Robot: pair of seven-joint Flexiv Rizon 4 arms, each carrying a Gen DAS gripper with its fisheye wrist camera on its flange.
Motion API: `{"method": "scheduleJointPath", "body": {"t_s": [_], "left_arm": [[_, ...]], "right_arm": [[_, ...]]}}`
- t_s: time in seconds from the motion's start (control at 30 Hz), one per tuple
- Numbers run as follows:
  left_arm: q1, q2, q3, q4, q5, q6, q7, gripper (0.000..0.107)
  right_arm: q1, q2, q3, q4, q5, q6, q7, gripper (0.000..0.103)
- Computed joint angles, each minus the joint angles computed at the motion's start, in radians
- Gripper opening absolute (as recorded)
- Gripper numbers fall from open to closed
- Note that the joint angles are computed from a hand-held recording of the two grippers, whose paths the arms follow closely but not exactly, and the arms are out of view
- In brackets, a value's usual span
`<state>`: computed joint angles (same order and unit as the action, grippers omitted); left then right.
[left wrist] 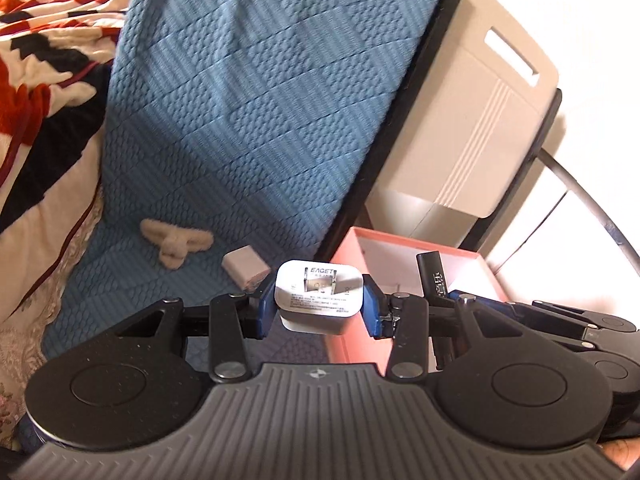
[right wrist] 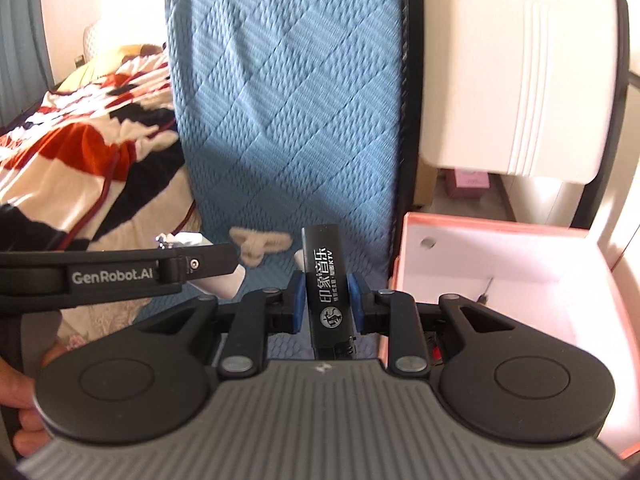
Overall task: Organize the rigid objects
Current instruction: 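Carry the charger and USB stick over the pink box with both tools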
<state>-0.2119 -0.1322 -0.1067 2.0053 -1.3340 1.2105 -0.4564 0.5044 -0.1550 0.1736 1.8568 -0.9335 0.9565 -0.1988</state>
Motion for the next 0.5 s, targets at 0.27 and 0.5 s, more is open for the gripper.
{"method": "scheduleJointPath", "body": {"t_s": [0.27, 0.5], "left_arm": [[-0.046, 0.002, -0.025, -0.018, -0.003, 0.014, -0.011, 0.049], [-0.096, -0.010, -0.053, -0.022, -0.016, 0.042, -0.017, 0.049]], "right_arm": [[-0.052, 0.088, 0.011, 0.062, -0.014, -0.009, 0.026, 0.027], [-0.104, 0.145, 0.028, 0.118, -0.005, -0.029, 0.000, 0.027]]}}
